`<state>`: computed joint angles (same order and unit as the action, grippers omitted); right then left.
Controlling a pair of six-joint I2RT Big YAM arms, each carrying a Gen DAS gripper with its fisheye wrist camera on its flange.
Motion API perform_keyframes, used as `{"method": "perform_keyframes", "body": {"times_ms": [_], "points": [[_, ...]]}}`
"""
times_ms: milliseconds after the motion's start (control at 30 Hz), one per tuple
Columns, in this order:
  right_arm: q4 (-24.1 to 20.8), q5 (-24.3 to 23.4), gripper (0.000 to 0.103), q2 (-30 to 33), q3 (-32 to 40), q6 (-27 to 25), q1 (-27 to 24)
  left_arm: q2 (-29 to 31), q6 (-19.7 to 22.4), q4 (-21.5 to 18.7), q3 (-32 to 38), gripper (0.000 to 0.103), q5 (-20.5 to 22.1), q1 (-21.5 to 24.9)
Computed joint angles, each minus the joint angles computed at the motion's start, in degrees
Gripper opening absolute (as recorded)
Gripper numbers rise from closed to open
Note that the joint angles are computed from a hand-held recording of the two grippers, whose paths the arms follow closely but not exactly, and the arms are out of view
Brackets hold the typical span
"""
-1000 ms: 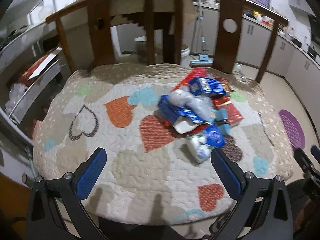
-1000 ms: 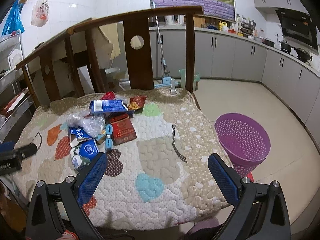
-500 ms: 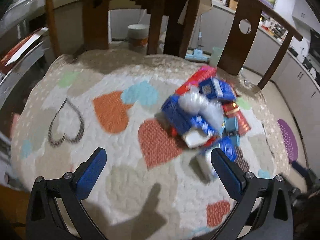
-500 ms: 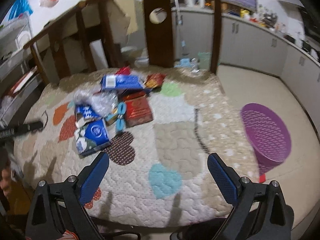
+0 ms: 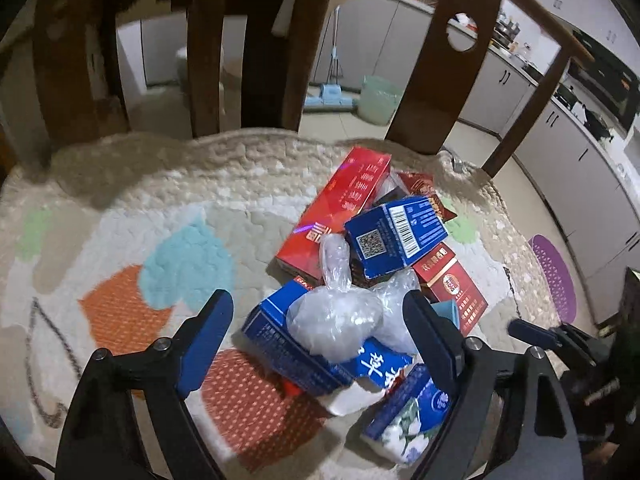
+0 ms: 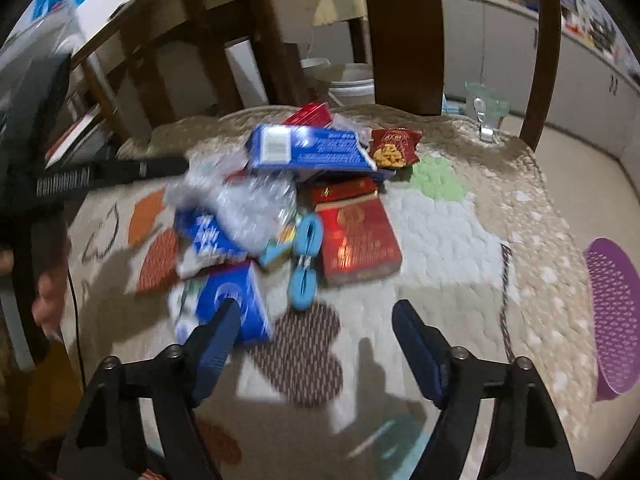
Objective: Collect trash
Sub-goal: 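Grasp the clear plastic bag with the left tool while the right tool grasps the blue strap, then carry the plastic bag and strap to the purple basket and release both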
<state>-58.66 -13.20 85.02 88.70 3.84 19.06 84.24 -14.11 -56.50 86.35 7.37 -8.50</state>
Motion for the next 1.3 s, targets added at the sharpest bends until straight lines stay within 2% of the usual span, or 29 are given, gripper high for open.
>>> {"method": "perform_keyframes", "body": {"times_ms": [67,100,133,233,267,300,333,367,433,500,833,1000,1300], "points": [[-1.4,-0.9,0.071,3.2,2.9,1.4,-0.3,0.8,-0.3,-0.4,0.2,0.086,2.0,0.4],[-2.1,-1.4,0.064,4.1,4.0,1.6,-0.4,1.1,-0.3,-0.5,0.1,0.086,2.2,0.3],[-3.2,-1.6,0.059,5.8,5.4,2.1,-0.3,1.3,0.1,-0.7,0.2,0.080,2.1,0.1],[-4.8,-1.5,0.054,8.5,7.6,3.7,-0.1,1.1,1.2,-1.1,0.1,0.061,-1.0,-1.0],[-5.1,-1.8,0.053,9.1,7.9,4.1,-0.1,0.7,1.2,-1.0,-0.2,0.058,-1.5,-1.1],[-5.3,-2.0,0.053,9.6,8.2,4.5,0.0,0.4,1.0,-0.8,-0.3,0.047,-1.9,-1.0],[-5.4,-2.0,0.050,9.8,8.2,4.9,0.2,0.1,0.6,-0.9,-0.4,0.043,-1.7,-0.9],[-5.4,-2.0,0.045,9.9,8.1,4.8,0.3,-0.2,0.2,-1.0,-0.3,0.041,-0.6,-0.5],[-5.6,-3.8,0.023,9.9,8.0,4.5,0.3,-1.3,-1.0,-0.7,-0.9,0.040,0.1,-0.2],[-5.5,-5.1,0.015,9.5,7.8,4.7,0.2,-2.3,-1.5,-0.5,-1.4,0.040,-1.1,-0.5],[-1.6,-10.6,0.015,2.8,2.7,6.0,-3.2,-8.1,-3.1,-1.4,-1.9,0.040,-3.6,-3.9],[0.8,-10.8,0.015,-1.4,-0.5,6.6,-5.6,-8.5,-2.4,-2.8,-0.1,0.040,-6.6,-7.9],[2.6,-10.6,0.015,-6.8,-5.9,7.1,-16.3,-4.0,-1.7,-4.4,5.9,0.040,-8.0,-16.3]]}}
